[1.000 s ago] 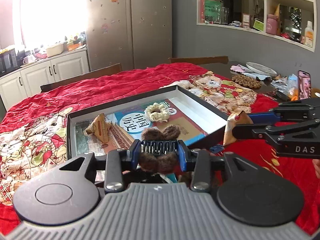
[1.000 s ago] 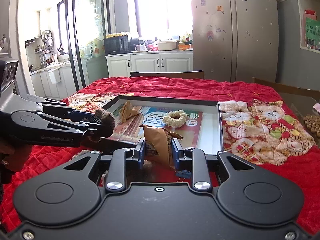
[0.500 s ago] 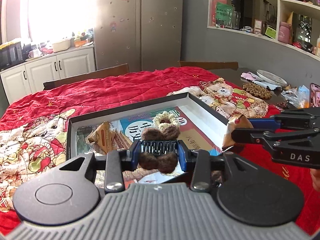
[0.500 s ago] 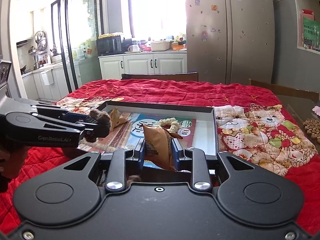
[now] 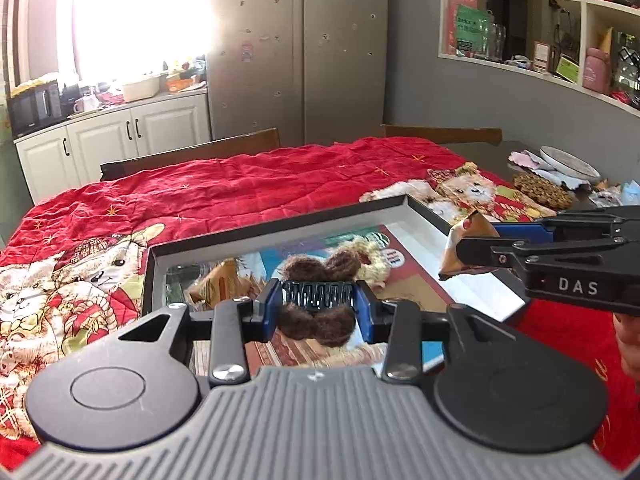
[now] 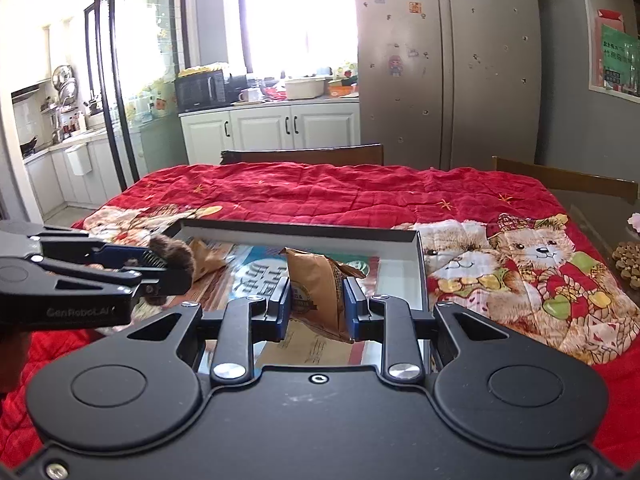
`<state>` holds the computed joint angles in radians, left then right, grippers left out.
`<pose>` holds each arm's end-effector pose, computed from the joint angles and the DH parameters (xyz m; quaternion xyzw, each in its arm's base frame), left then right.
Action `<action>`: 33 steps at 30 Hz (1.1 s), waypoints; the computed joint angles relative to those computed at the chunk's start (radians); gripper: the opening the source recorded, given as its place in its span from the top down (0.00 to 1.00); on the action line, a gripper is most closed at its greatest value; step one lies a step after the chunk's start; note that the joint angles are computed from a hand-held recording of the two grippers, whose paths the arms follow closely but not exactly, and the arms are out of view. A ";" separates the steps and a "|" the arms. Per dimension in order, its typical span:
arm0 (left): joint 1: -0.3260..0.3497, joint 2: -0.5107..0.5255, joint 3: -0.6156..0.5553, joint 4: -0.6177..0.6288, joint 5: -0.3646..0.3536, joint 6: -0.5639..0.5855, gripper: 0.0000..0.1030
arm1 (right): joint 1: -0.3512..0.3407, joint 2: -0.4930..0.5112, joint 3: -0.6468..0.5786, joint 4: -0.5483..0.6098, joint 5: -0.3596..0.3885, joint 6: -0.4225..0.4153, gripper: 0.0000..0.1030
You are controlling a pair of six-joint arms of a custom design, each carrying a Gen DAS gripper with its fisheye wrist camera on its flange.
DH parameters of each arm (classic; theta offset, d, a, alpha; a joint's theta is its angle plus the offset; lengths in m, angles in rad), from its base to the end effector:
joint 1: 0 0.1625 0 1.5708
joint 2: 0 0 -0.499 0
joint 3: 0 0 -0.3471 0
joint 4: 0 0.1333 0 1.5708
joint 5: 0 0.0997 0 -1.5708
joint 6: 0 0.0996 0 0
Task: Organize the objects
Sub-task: 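Lower the paper bag with the right tool while the left tool lowers the hair clip into the box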
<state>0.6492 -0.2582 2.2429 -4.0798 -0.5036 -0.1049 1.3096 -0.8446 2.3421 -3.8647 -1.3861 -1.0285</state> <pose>-0.2277 -0.4497 -0.0196 0.2092 0.8155 -0.4356 0.3184 0.0182 -0.5188 0.1922 0.3767 -0.8377 0.3597 0.1641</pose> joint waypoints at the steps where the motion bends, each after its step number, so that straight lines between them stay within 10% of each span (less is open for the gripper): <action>1: 0.005 -0.001 -0.010 -0.004 0.000 0.010 0.59 | 0.003 0.003 -0.012 0.007 -0.002 0.010 0.75; 33: 0.151 0.042 -0.229 0.062 -0.004 0.131 0.58 | 0.041 0.179 -0.297 0.089 -0.113 0.140 0.75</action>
<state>0.8000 -0.2165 2.0141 -4.0179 -0.5075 0.0265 1.3507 -0.6657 2.0451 -3.7752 -1.4995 -0.8881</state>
